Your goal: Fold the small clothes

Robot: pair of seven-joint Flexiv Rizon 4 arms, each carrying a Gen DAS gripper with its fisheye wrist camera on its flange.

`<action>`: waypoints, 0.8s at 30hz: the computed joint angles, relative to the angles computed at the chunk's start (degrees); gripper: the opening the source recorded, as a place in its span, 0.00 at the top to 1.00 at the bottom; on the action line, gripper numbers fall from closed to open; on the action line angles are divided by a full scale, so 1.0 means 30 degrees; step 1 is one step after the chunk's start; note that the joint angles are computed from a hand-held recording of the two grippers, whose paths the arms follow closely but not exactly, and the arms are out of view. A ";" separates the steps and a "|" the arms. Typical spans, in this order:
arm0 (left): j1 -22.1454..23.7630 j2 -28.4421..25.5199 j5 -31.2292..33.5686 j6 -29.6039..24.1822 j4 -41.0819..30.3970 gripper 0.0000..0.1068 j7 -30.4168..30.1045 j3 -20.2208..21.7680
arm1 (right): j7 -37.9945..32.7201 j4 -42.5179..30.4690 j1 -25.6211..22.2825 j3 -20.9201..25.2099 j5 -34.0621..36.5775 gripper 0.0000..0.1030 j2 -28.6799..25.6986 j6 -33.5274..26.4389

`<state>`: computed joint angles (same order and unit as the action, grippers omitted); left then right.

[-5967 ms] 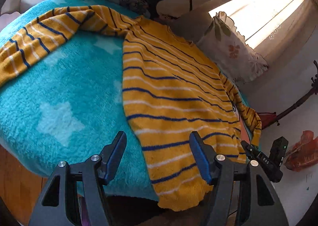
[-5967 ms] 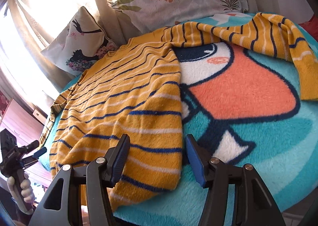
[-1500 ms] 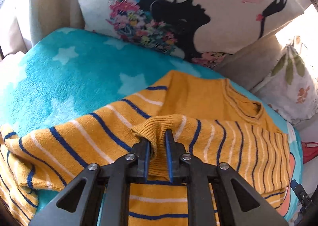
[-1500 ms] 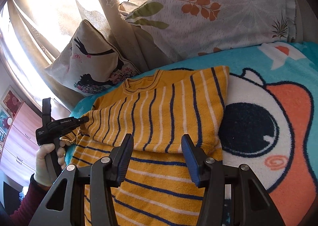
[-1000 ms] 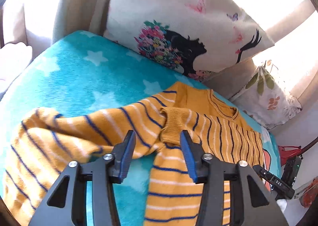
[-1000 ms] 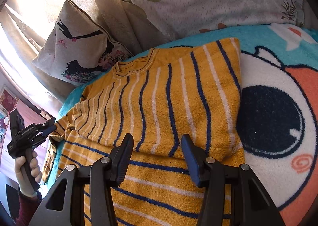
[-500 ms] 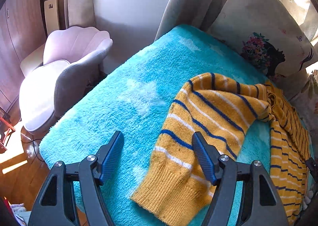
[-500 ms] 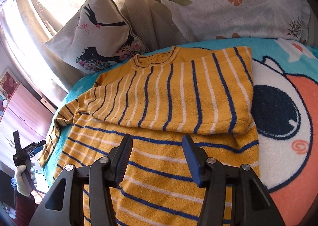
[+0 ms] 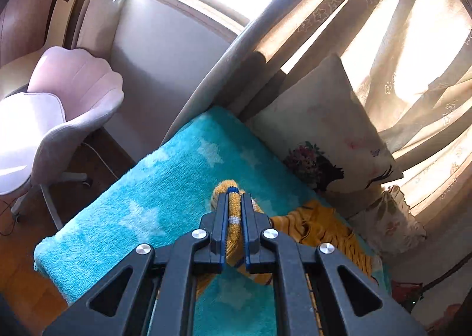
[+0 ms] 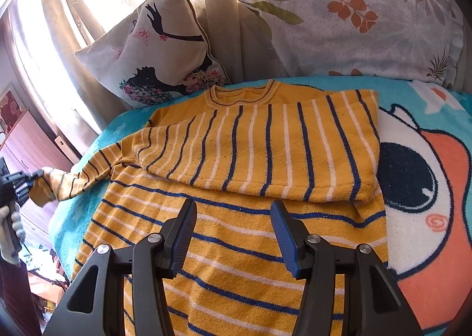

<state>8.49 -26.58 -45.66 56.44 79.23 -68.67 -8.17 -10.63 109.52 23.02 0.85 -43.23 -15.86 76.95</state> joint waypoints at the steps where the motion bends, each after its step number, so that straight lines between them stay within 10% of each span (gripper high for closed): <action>1: -0.0031 0.0037 -0.0168 0.0081 -0.0552 0.93 0.0156 -0.0237 | -0.0006 0.0028 0.0003 -0.0007 -0.0053 0.45 0.0020 0.0055; 9: -0.1351 0.0359 -0.1030 0.0226 -0.4800 1.00 0.1793 -0.1756 | 0.0102 0.0219 -0.0126 -0.0006 -0.0005 0.45 -0.0018 0.1476; 16: -0.2802 0.1035 -0.0424 -0.1273 -0.4314 0.99 0.1866 -0.1484 | -0.4540 -0.2472 -0.0497 0.2217 0.4186 0.40 -0.1732 0.2037; 18: -0.3175 0.1327 -0.0088 -0.0367 -0.3332 0.93 0.1801 -0.1086 | -0.6683 -0.3744 -0.1285 0.4044 0.6197 0.37 -0.2626 0.1903; 20: -0.3217 0.1710 -0.0106 0.0310 -0.2088 0.63 0.1845 -0.0822 | -0.9193 -0.5456 -0.2360 0.6561 0.8160 0.32 -0.3862 0.1232; 24: -0.3101 0.2796 -0.0804 0.1576 0.1086 0.50 0.2755 -0.0471 | -1.2073 -0.8478 -0.2018 0.8388 0.9321 0.32 -0.6013 -0.0850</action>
